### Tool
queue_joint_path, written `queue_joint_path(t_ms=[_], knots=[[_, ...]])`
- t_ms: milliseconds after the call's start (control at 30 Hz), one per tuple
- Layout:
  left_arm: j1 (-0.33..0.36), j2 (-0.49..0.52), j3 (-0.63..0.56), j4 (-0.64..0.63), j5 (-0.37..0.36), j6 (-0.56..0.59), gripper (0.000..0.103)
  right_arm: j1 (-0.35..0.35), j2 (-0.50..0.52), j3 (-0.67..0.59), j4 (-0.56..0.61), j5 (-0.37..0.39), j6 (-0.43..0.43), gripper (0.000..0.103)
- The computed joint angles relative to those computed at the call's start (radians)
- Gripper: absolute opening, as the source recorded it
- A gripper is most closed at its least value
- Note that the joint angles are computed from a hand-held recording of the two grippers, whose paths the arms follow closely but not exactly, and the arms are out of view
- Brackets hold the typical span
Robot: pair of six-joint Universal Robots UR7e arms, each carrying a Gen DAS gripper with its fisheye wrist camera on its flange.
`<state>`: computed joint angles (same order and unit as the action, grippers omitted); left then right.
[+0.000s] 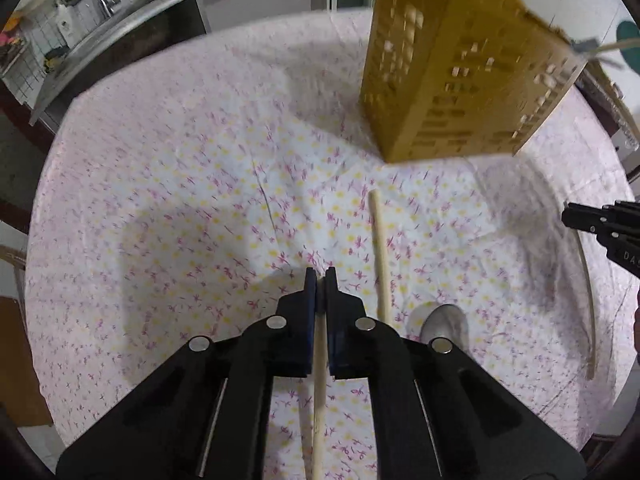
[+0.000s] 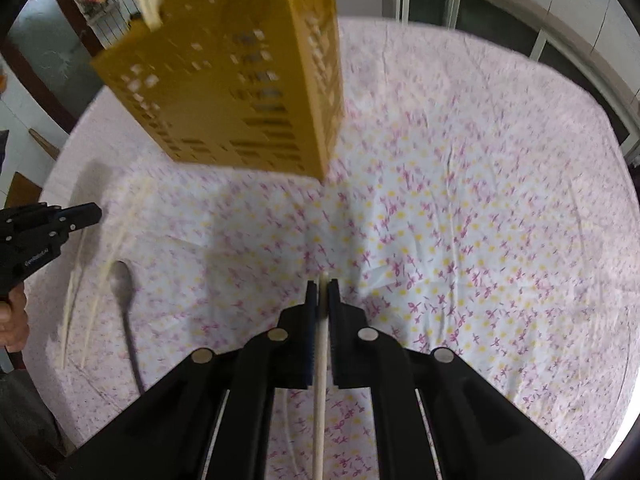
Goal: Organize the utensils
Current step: 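Lift both held chopsticks and carry them toward the yellow holder, then lower both chopsticks into the yellow holder and open both tools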
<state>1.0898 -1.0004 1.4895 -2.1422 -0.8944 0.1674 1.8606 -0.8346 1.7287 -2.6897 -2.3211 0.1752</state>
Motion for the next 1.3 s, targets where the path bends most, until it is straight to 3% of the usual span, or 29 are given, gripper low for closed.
queue_joint_path(t_ms=[233, 500, 1300], knots=[[-0.049, -0.086, 0.089, -0.172, -0.003, 0.039, 0.003, 0.089, -0.032, 0.041, -0.199, -0.069, -0.091, 0.006], [-0.098, -0.161, 0.161, -0.453, -0.003, 0.138, 0.003, 0.179, -0.015, 0.022, -0.451, -0.170, -0.261, 0.006], [-0.188, -0.205, 0.219, -0.746, -0.098, 0.277, 0.003, 0.278, 0.011, -0.036, -0.805, -0.166, -0.523, 0.006]])
